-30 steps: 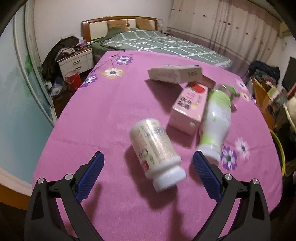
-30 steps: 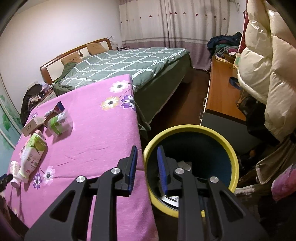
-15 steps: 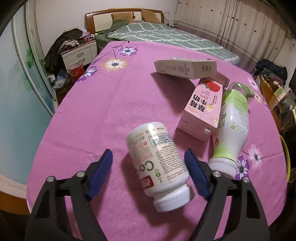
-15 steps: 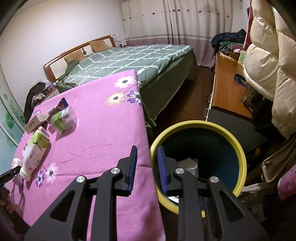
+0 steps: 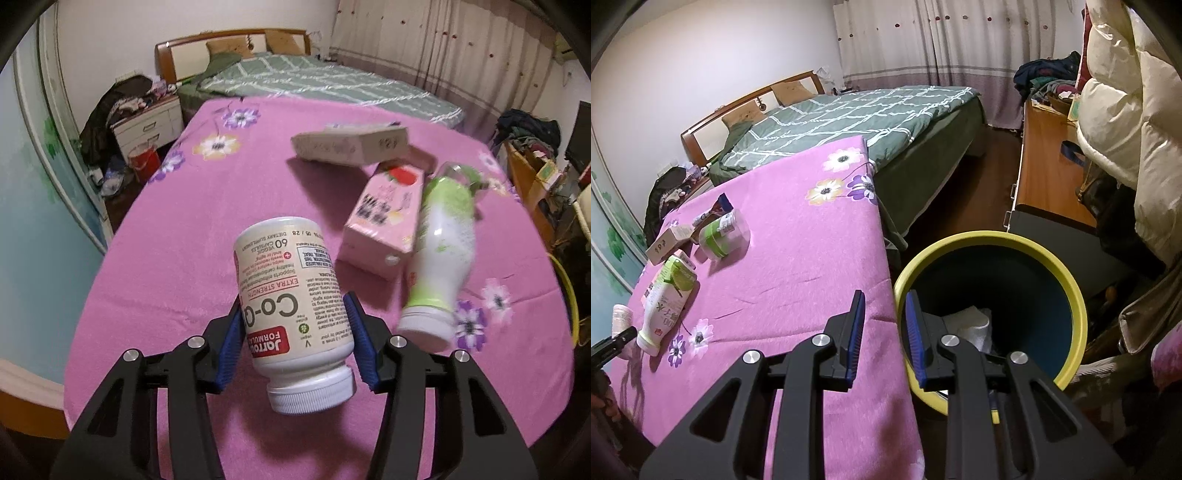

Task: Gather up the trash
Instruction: 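Grasp the white pill bottle with the left gripper and lift it, then carry the pill bottle over the bin and release it with the left gripper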

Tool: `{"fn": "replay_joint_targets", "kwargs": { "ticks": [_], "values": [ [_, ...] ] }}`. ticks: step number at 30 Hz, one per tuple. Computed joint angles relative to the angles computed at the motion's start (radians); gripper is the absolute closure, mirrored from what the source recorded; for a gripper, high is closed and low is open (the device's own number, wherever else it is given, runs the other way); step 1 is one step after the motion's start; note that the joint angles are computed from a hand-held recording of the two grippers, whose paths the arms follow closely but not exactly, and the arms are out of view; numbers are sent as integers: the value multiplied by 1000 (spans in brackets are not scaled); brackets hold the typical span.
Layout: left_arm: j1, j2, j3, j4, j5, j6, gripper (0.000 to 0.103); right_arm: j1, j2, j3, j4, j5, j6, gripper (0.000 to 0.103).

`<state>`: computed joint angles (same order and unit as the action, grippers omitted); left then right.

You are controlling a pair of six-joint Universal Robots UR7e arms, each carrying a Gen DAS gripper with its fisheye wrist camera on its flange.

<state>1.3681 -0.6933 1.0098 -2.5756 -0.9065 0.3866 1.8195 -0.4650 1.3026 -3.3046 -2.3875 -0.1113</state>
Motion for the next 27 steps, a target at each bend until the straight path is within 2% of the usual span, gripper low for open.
{"fn": "replay_joint_targets", "kwargs": {
  "ticks": [5,11,19,21,27],
  "values": [
    [-35,-52,80,-46,-50,42,51,4,-17,33,-41,0,-5,81],
    [-86,-61,116,-30,-151,88,51,12,-49,106,-125,-23,-10,81],
    [-165,28,80,22,-260,159,51,14,-103,220,-272,-93,-28,81],
    [-188,64,55,67,-297,167,51,10,-117,244,-304,-104,-30,81],
    [-250,168,-1,145,-343,184,51,-9,-152,308,-377,-126,-28,81]
  ]
}}
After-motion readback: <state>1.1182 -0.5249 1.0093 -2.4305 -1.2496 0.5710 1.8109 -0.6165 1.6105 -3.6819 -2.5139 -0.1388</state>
